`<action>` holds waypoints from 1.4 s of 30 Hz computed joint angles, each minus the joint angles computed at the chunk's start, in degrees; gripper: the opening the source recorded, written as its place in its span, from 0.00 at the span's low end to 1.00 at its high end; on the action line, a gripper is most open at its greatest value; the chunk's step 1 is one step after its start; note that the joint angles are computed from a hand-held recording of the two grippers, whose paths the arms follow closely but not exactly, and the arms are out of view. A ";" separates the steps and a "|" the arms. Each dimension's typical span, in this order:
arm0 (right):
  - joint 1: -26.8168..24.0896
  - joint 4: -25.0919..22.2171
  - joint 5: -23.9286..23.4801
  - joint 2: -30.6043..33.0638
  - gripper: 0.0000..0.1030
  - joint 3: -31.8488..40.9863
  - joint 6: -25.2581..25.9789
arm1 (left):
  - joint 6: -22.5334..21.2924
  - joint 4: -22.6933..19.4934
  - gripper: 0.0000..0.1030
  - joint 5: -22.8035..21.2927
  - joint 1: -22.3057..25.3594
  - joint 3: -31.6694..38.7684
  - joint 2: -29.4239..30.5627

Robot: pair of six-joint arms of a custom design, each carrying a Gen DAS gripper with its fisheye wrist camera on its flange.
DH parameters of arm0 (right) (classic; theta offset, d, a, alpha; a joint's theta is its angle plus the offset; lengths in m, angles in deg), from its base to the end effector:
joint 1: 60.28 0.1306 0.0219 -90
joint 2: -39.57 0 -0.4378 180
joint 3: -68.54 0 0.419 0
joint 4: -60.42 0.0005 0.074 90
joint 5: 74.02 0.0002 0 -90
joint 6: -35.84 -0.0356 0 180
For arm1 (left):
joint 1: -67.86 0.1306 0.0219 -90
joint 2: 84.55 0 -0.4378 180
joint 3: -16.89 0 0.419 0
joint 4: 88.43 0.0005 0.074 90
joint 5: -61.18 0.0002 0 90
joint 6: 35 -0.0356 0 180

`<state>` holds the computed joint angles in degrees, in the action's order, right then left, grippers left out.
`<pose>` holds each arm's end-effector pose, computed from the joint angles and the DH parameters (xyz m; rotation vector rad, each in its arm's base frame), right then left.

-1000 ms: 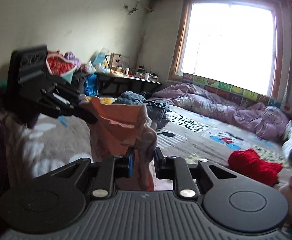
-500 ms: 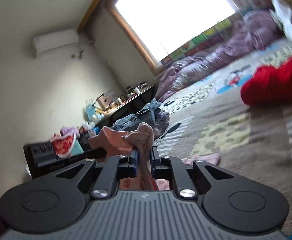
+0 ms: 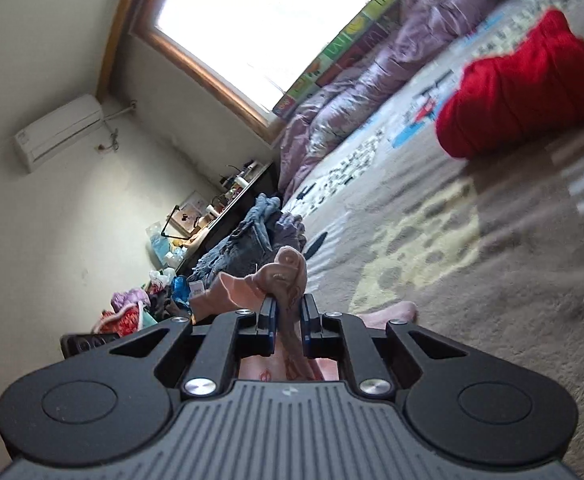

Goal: Fold clothes

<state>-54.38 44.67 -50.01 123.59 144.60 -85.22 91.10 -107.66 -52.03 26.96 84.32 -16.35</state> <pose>0.4664 0.0804 0.4722 -0.3671 2.0011 1.5411 0.2949 -0.2376 0.4948 -0.1940 1.9153 -0.5244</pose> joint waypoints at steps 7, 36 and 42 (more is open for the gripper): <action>1.41 -8.26 2.61 3.21 0.13 2.92 1.07 | 3.42 -1.82 0.07 0.53 1.06 -0.11 1.11; 7.66 -8.80 24.59 -2.18 0.25 1.81 25.36 | 3.70 -7.11 0.17 -9.84 -0.93 2.23 2.71; 9.75 -16.81 28.52 1.39 0.20 4.69 28.53 | 3.23 -14.62 0.19 -5.51 0.08 6.17 8.11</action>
